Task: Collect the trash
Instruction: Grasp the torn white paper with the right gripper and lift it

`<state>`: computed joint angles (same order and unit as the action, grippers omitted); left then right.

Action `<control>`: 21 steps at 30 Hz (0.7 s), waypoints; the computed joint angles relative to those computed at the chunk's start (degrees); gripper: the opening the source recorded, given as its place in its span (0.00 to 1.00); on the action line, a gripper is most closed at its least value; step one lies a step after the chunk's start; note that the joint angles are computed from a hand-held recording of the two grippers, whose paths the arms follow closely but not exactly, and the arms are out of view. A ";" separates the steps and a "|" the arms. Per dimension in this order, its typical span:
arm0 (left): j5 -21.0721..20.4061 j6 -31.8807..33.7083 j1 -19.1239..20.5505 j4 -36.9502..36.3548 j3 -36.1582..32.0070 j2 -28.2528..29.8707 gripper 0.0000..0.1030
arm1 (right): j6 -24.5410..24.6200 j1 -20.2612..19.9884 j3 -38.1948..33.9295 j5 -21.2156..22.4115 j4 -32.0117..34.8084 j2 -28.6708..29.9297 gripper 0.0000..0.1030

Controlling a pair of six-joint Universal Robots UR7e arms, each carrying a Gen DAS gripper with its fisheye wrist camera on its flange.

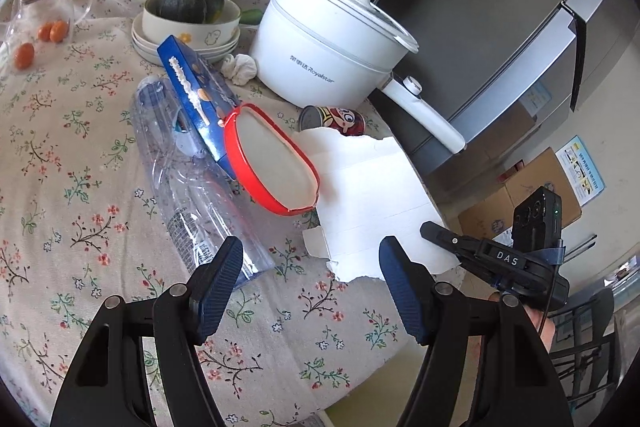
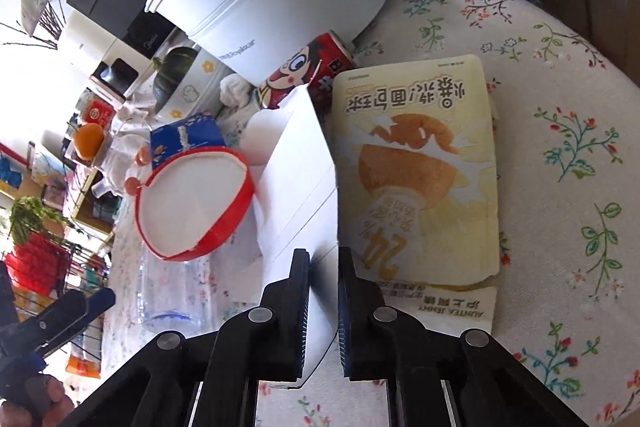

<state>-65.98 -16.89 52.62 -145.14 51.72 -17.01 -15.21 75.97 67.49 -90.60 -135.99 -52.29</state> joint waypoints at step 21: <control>-7.64 0.40 -1.57 6.02 -11.48 9.21 0.71 | 10.18 -4.94 13.60 16.65 -16.37 -14.32 0.03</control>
<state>-73.62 -16.49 51.05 -139.13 40.24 -7.80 -5.03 71.02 81.10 -73.95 -152.37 -66.62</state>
